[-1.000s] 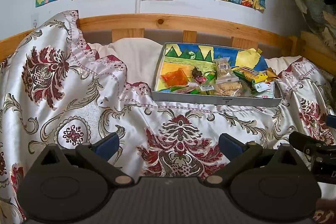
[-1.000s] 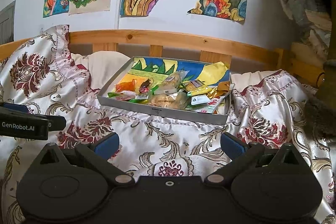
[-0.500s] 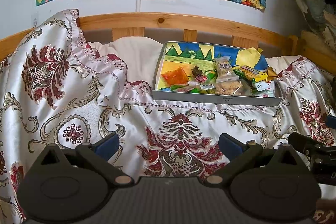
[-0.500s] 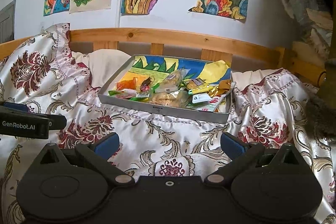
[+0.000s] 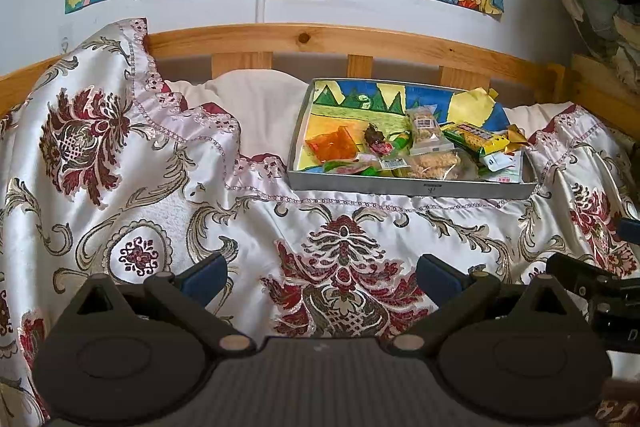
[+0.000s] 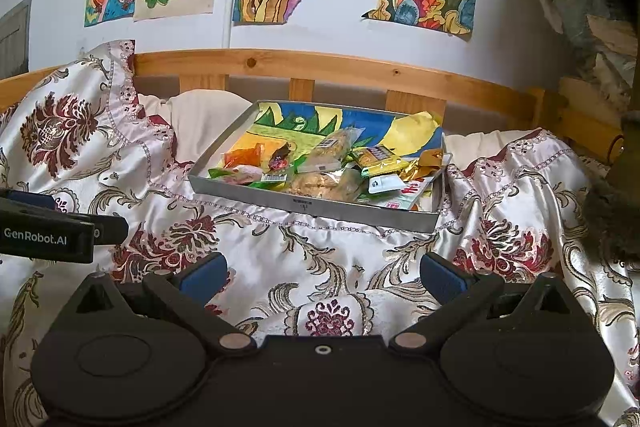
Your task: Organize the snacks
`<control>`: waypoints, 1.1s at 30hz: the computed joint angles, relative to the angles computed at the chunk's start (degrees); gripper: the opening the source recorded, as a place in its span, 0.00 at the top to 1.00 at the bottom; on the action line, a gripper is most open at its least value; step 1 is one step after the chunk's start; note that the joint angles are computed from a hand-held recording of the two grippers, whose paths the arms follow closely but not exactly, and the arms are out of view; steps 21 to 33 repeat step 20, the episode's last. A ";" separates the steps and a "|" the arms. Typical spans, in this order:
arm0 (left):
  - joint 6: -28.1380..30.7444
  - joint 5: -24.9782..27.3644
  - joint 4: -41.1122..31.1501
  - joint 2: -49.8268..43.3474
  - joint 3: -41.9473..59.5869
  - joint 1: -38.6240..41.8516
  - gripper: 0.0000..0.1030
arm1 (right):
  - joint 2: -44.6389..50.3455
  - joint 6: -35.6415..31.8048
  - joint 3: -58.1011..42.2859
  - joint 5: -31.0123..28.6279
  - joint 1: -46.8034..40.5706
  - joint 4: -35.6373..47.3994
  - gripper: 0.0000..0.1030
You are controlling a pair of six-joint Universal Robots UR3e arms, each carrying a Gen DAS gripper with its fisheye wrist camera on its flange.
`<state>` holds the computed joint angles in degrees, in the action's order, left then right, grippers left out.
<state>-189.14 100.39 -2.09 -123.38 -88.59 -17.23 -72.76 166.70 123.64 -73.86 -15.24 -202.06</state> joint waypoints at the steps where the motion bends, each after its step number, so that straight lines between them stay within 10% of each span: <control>1: 0.07 -0.14 -0.19 0.04 0.02 0.09 0.00 | 0.00 -0.05 0.05 0.02 0.00 0.00 0.01; 33: -0.43 -1.89 -1.12 0.89 -0.65 0.85 0.00 | 0.23 -0.10 0.10 -0.39 0.43 -0.04 0.01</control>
